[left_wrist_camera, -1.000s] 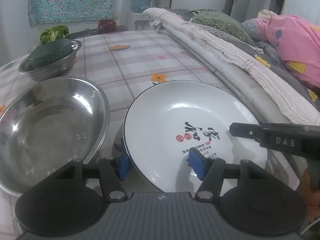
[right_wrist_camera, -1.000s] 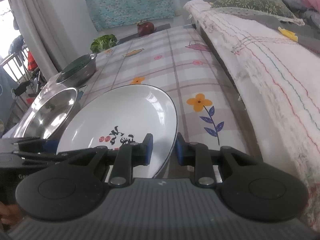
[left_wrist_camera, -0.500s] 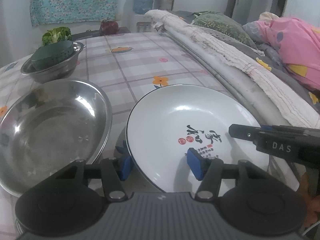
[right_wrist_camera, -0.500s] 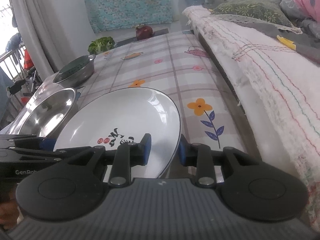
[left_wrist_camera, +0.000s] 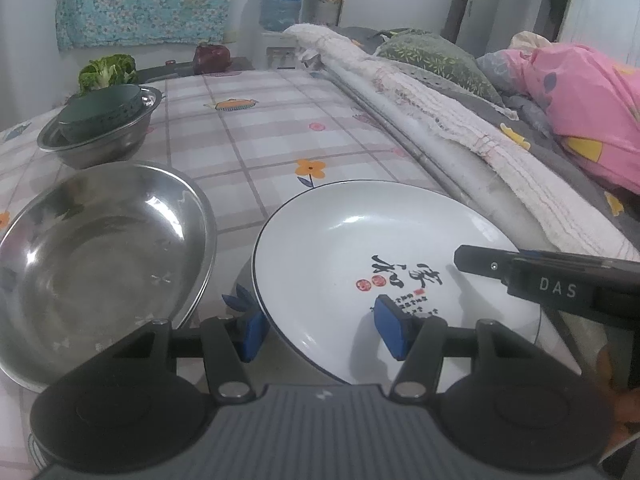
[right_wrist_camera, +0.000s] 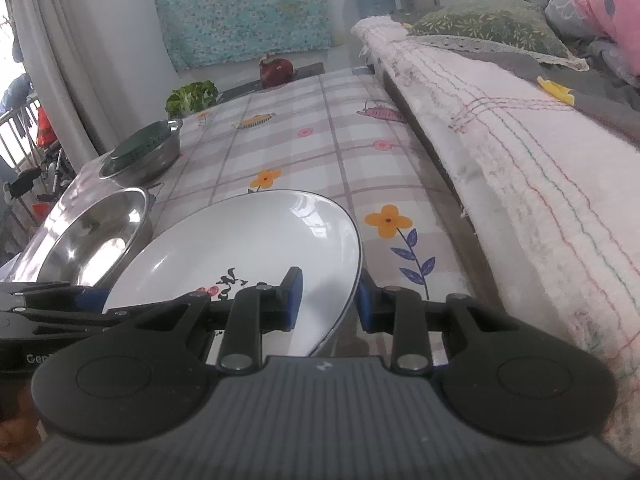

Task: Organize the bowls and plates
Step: 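Lift the white plate with both grippers and carry it over the steel plates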

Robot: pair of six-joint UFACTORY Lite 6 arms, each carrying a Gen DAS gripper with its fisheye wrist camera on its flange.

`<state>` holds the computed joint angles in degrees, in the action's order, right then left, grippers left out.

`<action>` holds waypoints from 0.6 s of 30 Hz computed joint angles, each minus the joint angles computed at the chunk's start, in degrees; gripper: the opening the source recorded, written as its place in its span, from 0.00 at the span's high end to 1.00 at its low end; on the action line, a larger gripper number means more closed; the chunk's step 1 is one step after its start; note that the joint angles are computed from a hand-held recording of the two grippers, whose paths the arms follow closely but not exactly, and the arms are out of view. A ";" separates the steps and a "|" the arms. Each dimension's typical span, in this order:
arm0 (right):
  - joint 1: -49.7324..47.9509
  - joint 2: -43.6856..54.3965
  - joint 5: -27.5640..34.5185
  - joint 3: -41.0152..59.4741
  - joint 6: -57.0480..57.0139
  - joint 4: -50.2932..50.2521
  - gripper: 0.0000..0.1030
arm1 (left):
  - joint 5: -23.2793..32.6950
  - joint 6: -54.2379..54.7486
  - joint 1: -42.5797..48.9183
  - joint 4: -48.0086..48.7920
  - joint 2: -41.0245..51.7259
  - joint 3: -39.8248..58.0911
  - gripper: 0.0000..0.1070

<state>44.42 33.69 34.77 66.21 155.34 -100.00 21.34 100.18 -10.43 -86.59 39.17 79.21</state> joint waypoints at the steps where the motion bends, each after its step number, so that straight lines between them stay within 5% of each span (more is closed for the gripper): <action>1: -0.03 -0.16 0.06 -0.08 0.01 -0.05 0.73 | -0.04 0.28 -0.03 -0.27 -0.07 -0.01 0.46; 18: 0.40 -2.77 1.63 -0.22 -3.46 2.62 0.73 | 3.07 -2.64 1.09 0.96 -2.11 0.29 0.47</action>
<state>44.82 30.93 36.40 65.99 151.88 -97.37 24.42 97.53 -9.35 -85.64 37.06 79.51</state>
